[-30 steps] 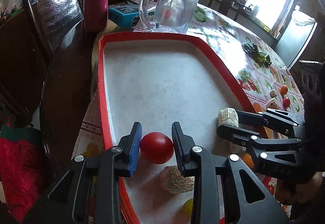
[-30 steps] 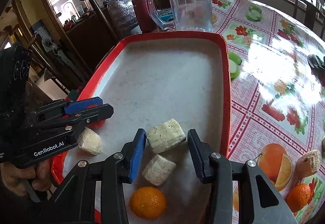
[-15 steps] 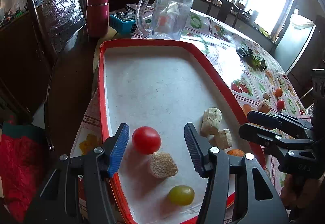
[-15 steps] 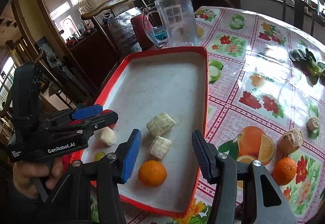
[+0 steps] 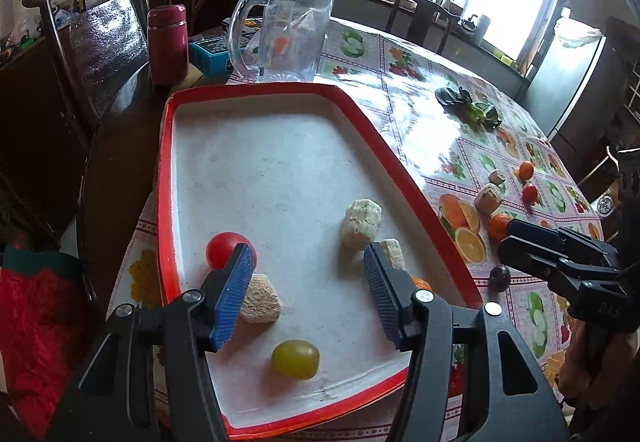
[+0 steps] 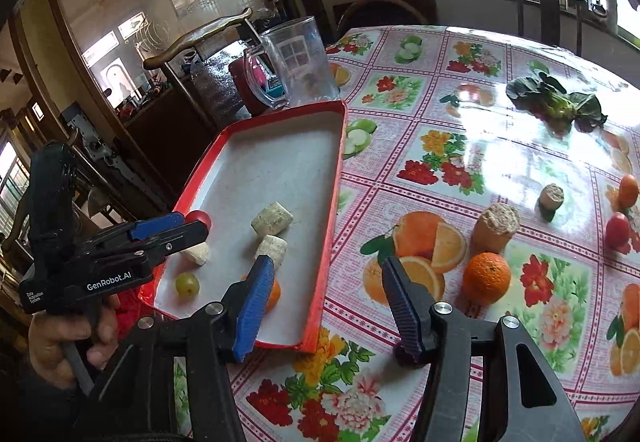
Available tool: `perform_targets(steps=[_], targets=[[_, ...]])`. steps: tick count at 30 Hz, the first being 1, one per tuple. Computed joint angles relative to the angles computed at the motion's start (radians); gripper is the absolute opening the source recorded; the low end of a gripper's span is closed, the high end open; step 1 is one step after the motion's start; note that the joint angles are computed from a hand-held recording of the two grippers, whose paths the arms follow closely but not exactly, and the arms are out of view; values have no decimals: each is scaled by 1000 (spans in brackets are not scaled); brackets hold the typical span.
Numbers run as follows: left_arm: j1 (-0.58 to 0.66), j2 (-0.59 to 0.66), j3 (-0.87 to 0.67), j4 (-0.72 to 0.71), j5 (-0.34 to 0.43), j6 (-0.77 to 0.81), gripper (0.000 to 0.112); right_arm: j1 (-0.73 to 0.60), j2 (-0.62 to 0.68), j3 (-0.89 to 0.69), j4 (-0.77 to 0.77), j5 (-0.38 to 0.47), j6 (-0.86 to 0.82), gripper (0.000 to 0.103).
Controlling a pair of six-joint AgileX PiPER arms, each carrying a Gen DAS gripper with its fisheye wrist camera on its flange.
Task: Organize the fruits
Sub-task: 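Withdraw both tools from the tray back toward the fruits on the table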
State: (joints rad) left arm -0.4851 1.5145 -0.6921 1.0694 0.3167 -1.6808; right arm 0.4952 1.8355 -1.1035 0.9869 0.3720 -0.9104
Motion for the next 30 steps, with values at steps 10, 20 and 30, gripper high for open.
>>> perform_targets(steps=[10, 20, 30], targets=[[-87, 19, -56, -9, 32, -12, 63, -147, -87, 148, 121, -10, -147, 59], [-183, 103, -169, -79, 48, 59, 63, -303, -141, 248, 203, 7, -284, 59], [-262, 225, -337, -224, 62, 233, 63, -448, -137, 257, 229, 45, -360, 59]])
